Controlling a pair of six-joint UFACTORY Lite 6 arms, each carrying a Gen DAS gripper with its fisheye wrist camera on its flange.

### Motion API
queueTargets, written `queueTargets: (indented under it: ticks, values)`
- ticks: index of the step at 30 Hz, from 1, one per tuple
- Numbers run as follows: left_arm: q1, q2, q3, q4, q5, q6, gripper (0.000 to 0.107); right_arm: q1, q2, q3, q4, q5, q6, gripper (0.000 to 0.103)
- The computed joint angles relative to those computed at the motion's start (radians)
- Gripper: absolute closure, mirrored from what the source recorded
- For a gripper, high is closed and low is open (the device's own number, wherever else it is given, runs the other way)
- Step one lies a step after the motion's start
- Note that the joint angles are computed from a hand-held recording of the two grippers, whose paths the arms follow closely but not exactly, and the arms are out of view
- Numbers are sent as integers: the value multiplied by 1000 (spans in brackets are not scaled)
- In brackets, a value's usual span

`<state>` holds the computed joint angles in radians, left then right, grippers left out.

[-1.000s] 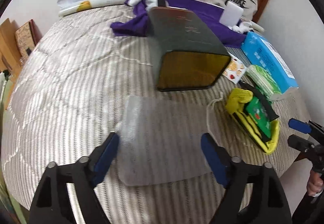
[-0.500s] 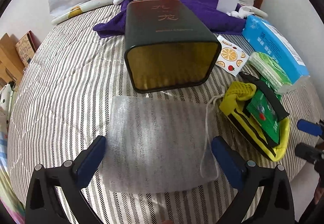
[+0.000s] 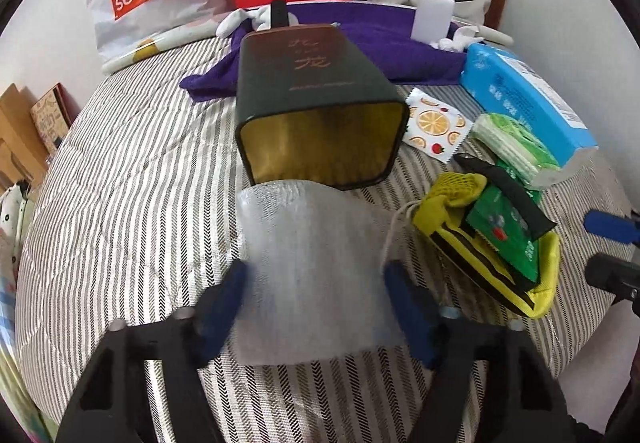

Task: Organize soft objects
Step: 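Lift the mesh bag with the left gripper while the right gripper grasps the black strap on the green pack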

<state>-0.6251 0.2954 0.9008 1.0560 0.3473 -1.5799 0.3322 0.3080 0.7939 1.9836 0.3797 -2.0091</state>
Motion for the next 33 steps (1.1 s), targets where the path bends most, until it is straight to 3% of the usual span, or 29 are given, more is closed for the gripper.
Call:
queueTargets:
  ticks: [6,9,13,17,22,33]
  values:
    - [34,-40,-39,19,-21,-11,76,79,57,100,58,-55,-26,40]
    - [62,-73,-79,41,-52,-20,82,118,106,165,79,-106,-22,47]
    - [70,-88,-105,97,-67,-68,83,148,164,234,59,-155,32,54]
    - [71,-90,-110,129,-75,-98,82,164,224,303,-70,-183,197,62]
    - [75,-106,-133,209,-92,-187,82,195,265,346,55,-252,99,79]
    - [64,-101,-130,210,-76,-201,82,134,137,222,-22,-112,122,82]
